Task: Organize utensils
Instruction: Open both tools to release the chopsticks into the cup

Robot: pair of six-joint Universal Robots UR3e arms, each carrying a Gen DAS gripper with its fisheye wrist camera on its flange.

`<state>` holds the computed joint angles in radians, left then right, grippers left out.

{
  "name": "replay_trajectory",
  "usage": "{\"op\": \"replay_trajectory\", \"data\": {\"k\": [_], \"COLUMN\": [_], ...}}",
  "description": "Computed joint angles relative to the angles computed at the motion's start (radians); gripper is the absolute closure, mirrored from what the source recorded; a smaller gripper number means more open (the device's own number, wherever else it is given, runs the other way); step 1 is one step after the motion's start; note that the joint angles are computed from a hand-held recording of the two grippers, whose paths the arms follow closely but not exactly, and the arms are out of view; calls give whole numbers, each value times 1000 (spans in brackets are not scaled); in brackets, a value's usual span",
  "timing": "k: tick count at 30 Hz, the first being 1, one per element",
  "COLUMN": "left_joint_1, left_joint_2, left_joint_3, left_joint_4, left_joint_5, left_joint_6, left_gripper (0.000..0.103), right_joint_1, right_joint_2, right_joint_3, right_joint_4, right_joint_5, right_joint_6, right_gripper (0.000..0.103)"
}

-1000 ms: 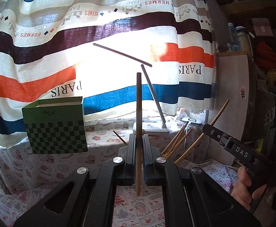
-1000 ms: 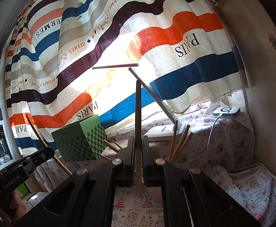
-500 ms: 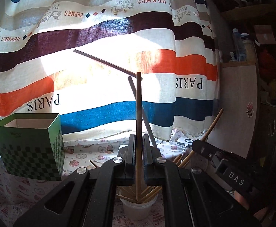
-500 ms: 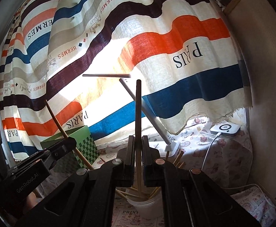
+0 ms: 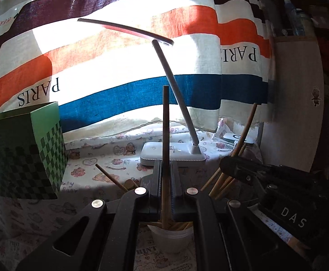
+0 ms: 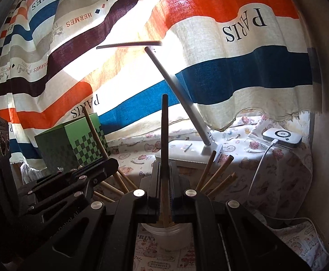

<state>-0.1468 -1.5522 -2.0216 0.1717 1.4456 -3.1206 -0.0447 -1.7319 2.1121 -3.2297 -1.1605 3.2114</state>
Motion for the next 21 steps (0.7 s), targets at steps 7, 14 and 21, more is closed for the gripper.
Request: {"op": "replay_trajectory", "data": {"k": [7,14,21], "left_joint_1": [67,103,163], "left_joint_2": [17,36,131], "left_joint_3": [-16,-24,-80], "left_joint_4": [-32,-51,-37], "left_joint_5": [-86,-111,-152], "left_joint_6": [-23,8,3], "left_gripper": [97,96,54], "right_joint_1": [5,-8,-12], "right_joint_2": [64,110,93], "right_joint_3": [-28,-49,-28], "right_joint_4": [50,77,50], "right_joint_5": [19,42,30], "right_joint_6": [-4,0,2], "right_gripper": [96,96,91]}}
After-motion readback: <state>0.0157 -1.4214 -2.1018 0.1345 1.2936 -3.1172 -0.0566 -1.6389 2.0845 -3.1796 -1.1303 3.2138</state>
